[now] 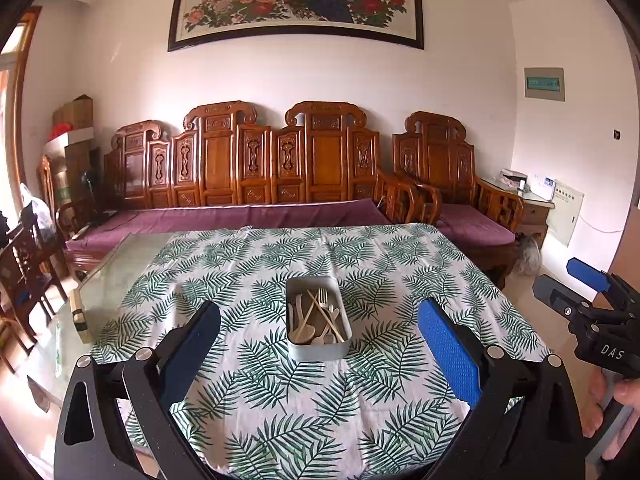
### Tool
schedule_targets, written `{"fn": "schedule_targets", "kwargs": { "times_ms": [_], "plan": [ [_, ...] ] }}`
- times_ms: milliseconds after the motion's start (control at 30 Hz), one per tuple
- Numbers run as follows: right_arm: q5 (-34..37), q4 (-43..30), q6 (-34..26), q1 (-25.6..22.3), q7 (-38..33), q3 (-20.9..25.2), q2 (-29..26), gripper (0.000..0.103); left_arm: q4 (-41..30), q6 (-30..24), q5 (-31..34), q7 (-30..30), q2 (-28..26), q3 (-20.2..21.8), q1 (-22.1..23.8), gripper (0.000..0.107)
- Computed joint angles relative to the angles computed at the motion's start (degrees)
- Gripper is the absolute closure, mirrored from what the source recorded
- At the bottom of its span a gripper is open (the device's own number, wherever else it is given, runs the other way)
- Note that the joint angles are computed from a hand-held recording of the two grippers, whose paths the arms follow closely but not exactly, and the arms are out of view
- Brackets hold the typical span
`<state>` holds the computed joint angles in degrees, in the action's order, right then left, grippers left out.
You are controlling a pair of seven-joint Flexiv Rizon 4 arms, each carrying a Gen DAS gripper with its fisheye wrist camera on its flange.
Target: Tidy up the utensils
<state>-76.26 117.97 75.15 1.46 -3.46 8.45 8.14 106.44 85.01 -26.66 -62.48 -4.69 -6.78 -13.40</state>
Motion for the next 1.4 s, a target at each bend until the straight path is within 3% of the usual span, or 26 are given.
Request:
{"fn": "schedule_targets", "kwargs": {
  "times_ms": [433, 1400],
  "plan": [
    [-0.1, 0.1, -0.1, 0.0, 0.4, 0.1, 0.1, 0.003, -0.3, -0.1, 2.5, -2.1, -0.1, 0.4, -0.1, 0.011],
    [-0.6, 0.0, -0.3, 0.3, 1.1, 0.1, 0.0, 0.003, 0.6, 1.2, 1.8, -1.8, 0.1, 0.1, 0.0, 0.011]
  ]
}}
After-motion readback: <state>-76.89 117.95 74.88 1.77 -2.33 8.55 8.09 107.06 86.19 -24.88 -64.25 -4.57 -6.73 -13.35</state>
